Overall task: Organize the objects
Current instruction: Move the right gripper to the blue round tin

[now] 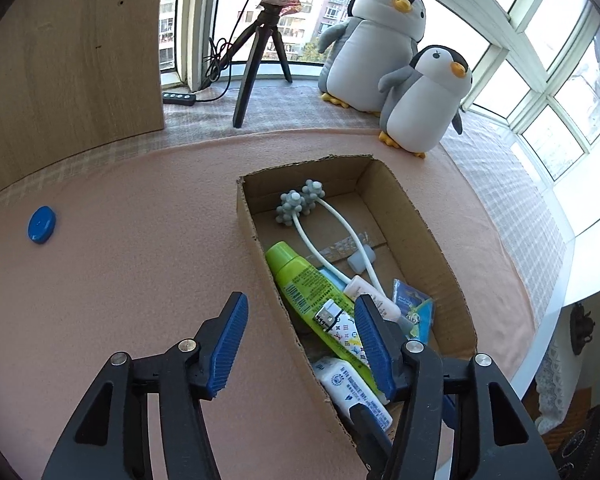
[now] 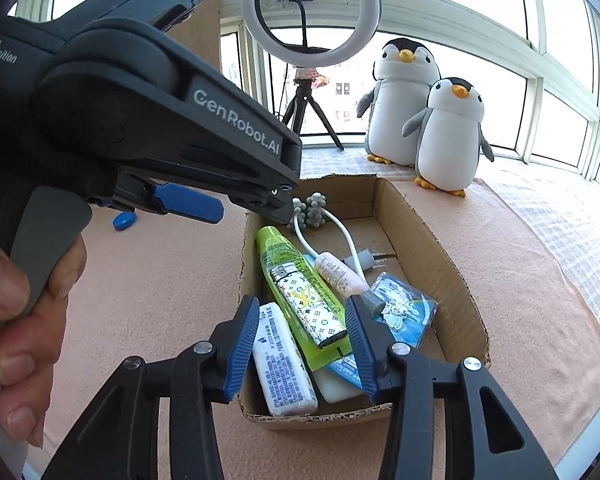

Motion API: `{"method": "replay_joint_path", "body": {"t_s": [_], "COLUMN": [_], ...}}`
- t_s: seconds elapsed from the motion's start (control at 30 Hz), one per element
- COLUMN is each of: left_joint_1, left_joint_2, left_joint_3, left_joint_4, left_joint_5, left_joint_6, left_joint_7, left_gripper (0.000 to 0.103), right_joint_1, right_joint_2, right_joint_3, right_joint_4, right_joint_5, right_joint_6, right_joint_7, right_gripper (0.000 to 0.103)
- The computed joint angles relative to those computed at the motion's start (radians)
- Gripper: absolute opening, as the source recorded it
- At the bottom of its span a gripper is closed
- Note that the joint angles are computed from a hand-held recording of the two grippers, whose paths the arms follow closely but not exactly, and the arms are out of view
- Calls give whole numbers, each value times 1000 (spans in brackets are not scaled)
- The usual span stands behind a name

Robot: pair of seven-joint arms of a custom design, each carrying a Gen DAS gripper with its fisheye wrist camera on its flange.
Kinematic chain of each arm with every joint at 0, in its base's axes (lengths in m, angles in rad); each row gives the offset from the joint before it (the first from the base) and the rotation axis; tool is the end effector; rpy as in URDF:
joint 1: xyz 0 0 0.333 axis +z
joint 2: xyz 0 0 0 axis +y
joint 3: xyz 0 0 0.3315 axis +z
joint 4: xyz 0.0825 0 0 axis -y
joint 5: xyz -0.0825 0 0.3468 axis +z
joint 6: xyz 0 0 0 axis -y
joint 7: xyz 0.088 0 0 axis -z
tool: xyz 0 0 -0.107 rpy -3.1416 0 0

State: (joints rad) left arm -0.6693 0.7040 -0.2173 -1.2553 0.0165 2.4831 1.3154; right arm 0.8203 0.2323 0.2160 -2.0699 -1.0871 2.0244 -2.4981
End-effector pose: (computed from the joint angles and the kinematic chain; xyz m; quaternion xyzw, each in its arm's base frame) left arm 0.5191 -0.5529 0.4365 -0.4692 0.8404 -0.2712 0.0036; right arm 0.3256 0.4408 0.3626 -0.4502 0.7864 -0.3548 0.2305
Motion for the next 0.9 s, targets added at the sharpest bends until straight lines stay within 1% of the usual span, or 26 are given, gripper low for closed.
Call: {"method": "replay_joint_path", "body": {"t_s": [0.1, 0.17, 0.33, 0.43, 0.5, 0.53, 0.63, 0.7, 0.8, 0.9], "left_joint_1": [11, 19, 24, 18, 23, 29, 68, 109, 161, 221], "left_joint_2": [-44, -74, -145, -224, -285, -316, -395, -438, -493, -536], "left_joint_3": [18, 26, 52, 84, 102, 108, 110, 101, 105, 105], "left_joint_4": [-76, -123, -217, -316, -394, -435, -547, -608, -693, -767], "left_joint_5": [12, 23, 74, 142, 195, 218, 268, 272, 283, 274], "left_joint_6": [37, 62, 101, 170, 226, 255, 333, 368, 417, 446], "left_joint_7": [-17, -26, -65, -117, -153, -170, -195, -194, -225, -242], "left_gripper": [61, 61, 62, 62, 65, 68, 70, 70, 70, 70], "right_joint_1": [3, -1, 11, 18, 27, 34, 52, 59, 69, 66], "right_joint_2": [22, 28, 61, 75, 90, 104, 152, 191, 248, 312], "right_joint_3": [-3, -12, -22, -30, -34, -36, -44, -53, -73, -97], "right_joint_4": [34, 41, 87, 109, 131, 149, 211, 259, 331, 411], "right_joint_5": [-17, -33, -47, -58, -68, -72, -66, -41, -5, 32], "right_joint_6": [14, 35, 52, 53, 53, 50, 47, 59, 99, 165], "right_joint_7": [-21, -33, -66, -80, -89, -97, -134, -161, -193, -272], "right_gripper": [45, 46, 46, 46, 46, 47, 48, 48, 49, 49]}}
